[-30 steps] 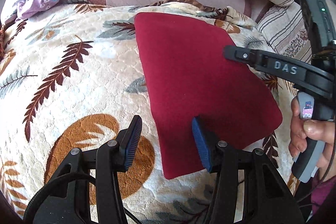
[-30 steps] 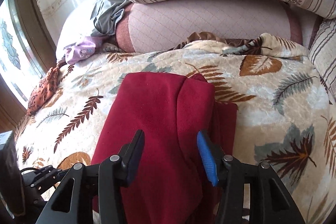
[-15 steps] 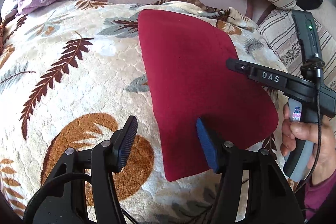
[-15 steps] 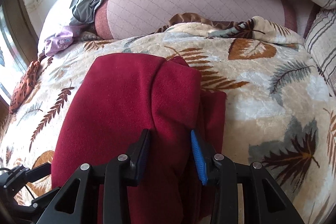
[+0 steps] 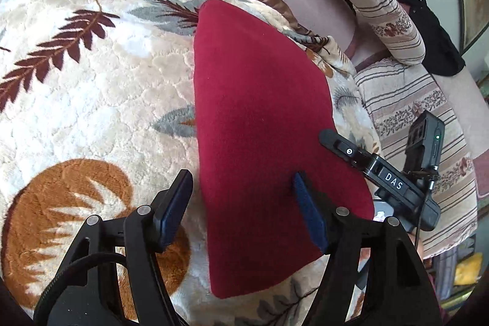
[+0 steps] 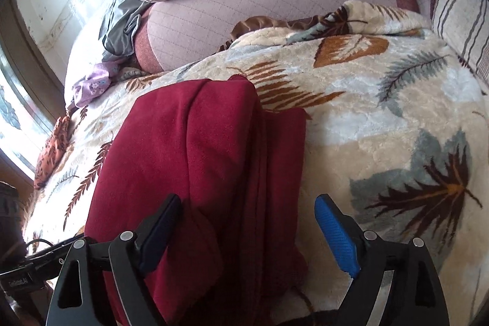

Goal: Fold small clothes

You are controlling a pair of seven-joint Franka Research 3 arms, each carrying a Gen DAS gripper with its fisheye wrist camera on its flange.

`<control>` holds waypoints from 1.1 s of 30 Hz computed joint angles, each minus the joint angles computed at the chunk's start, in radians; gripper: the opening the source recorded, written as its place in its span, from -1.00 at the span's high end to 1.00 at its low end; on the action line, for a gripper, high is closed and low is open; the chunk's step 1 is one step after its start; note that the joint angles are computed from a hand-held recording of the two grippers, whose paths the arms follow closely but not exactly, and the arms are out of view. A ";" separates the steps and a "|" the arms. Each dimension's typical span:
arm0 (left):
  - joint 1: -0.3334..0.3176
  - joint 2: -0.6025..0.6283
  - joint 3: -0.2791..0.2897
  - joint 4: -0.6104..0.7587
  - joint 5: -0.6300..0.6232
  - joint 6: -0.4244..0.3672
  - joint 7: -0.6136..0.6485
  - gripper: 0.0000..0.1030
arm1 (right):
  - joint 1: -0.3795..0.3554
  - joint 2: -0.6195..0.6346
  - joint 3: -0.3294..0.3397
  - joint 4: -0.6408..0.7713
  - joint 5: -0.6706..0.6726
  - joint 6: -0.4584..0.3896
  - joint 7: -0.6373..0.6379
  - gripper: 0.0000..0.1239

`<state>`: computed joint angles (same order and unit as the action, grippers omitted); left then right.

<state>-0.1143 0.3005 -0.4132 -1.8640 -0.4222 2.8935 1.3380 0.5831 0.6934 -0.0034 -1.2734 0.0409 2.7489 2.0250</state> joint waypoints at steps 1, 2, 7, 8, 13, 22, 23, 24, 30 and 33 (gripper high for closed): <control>0.008 0.015 -0.012 0.013 -0.015 0.005 0.015 -0.43 | -0.024 0.016 0.030 0.016 0.024 0.001 -0.026 -0.43; 0.002 0.027 -0.007 0.027 -0.006 0.009 0.009 -0.50 | -0.050 0.035 0.064 0.036 0.055 0.005 -0.060 -0.44; -0.002 0.111 -0.013 0.128 0.039 -0.028 0.012 -0.52 | -0.097 0.097 0.141 0.106 0.179 0.020 -0.160 -0.27; -0.013 0.117 -0.001 0.143 0.066 -0.040 -0.001 -0.52 | -0.078 0.104 0.118 0.128 0.168 -0.004 -0.156 -0.22; -0.007 0.069 -0.008 0.105 0.108 -0.040 -0.001 -0.11 | -0.059 0.071 0.106 0.112 0.171 -0.008 -0.199 0.31; -0.009 -0.280 0.018 -0.179 -0.008 -0.131 0.059 -0.06 | -0.076 -0.119 0.219 -0.129 0.297 0.076 -0.304 0.35; -0.022 -0.317 0.030 -0.219 0.009 -0.145 0.027 -0.06 | -0.078 -0.139 0.234 -0.163 0.319 0.087 -0.321 0.35; -0.034 -0.343 0.041 -0.254 0.031 -0.162 -0.009 -0.06 | -0.076 -0.154 0.244 -0.190 0.336 0.084 -0.334 0.33; -0.085 -0.434 0.083 -0.412 0.200 -0.113 -0.247 -0.26 | 0.078 -0.248 0.096 -0.317 0.169 0.023 -0.141 0.21; -0.074 -0.469 0.078 -0.420 0.374 -0.133 -0.380 -0.26 | 0.132 -0.356 0.060 -0.448 0.042 0.119 -0.065 0.21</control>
<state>-0.1882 -0.1689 -0.3348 -2.2844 -0.0482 2.7601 0.9578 0.7152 0.3376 0.0562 -1.7218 0.0828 2.8677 1.9598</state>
